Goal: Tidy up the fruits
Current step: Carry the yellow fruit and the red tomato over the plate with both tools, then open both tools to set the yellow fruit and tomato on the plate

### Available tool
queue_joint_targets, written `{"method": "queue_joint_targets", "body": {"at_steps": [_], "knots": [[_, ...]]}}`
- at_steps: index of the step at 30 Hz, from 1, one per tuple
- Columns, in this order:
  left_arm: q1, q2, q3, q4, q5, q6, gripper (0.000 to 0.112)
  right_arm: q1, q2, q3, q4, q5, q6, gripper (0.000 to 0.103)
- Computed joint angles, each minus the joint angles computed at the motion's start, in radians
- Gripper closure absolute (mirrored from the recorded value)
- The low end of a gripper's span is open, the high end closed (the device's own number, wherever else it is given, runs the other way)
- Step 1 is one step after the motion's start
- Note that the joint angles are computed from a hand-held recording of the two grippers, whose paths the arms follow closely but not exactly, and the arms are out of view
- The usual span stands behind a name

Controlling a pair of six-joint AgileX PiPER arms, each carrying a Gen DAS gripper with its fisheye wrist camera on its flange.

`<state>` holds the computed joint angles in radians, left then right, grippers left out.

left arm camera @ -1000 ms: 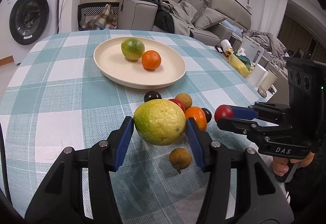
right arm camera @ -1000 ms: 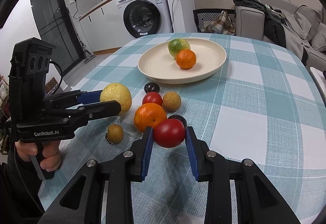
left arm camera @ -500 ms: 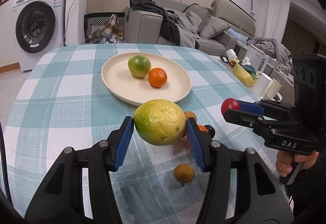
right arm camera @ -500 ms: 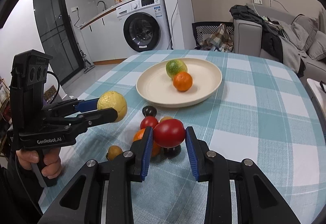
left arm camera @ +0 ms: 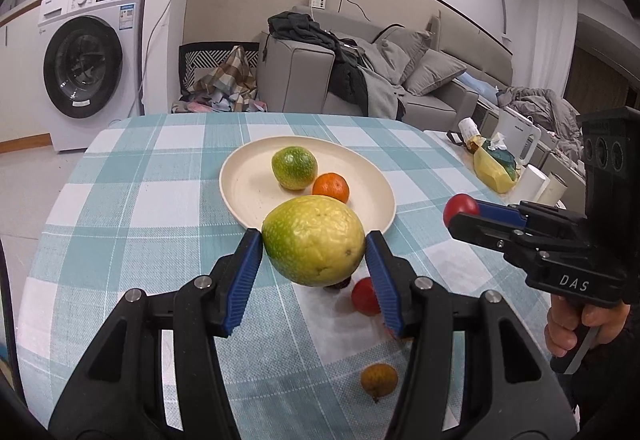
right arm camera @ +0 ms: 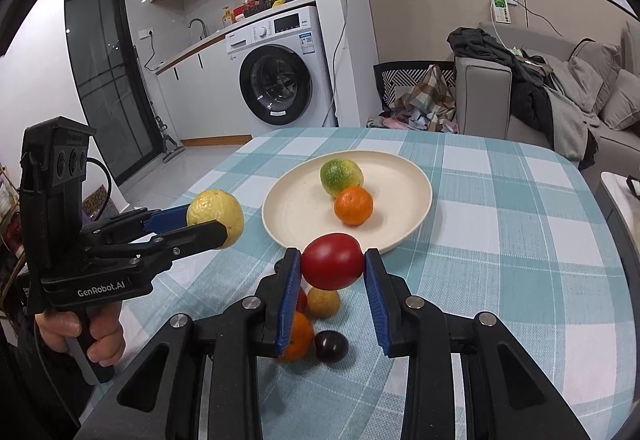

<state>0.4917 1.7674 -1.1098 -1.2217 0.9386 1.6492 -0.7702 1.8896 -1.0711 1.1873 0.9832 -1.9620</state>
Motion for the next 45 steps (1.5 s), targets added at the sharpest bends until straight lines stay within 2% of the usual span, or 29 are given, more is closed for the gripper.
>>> {"method": "queue_joint_targets", "body": {"at_steps": [18,20,22,23,27,30,33,41,43,45], "knots": [[-0.101,0.07,-0.093,-0.011,-0.11,-0.057,0.062,0.074,0.049,-0.083,0.031,-0.031,0.065,0.07],[-0.113,0.086,-0.106,-0.012,-0.119,-0.057,0.065,0.084,0.061,-0.092,0.034,-0.04,0.07,0.07],[-0.129,0.104,-0.122,-0.004,-0.131,-0.064,0.079,0.092,0.072,-0.1,0.039,-0.048,0.071,0.07],[-0.137,0.121,-0.142,0.016,-0.125,-0.081,0.081,0.097,0.079,-0.106,0.038,-0.052,0.076,0.07],[-0.204,0.168,-0.173,0.085,-0.22,-0.125,0.081,0.124,0.116,-0.138,0.033,-0.08,0.102,0.07],[-0.21,0.195,-0.189,0.102,-0.217,-0.141,0.081,0.142,0.141,-0.155,0.028,-0.108,0.12,0.07],[-0.208,0.203,-0.193,0.09,-0.224,-0.136,0.081,0.149,0.155,-0.163,0.026,-0.125,0.12,0.07],[-0.188,0.217,-0.217,0.097,-0.183,-0.164,0.079,0.158,0.177,-0.187,0.004,-0.137,0.155,0.07],[-0.184,0.214,-0.218,0.111,-0.177,-0.175,0.073,0.159,0.173,-0.178,0.016,-0.147,0.146,0.062],[-0.18,0.21,-0.213,0.117,-0.168,-0.174,0.061,0.156,0.169,-0.176,0.012,-0.144,0.15,0.059]]}}
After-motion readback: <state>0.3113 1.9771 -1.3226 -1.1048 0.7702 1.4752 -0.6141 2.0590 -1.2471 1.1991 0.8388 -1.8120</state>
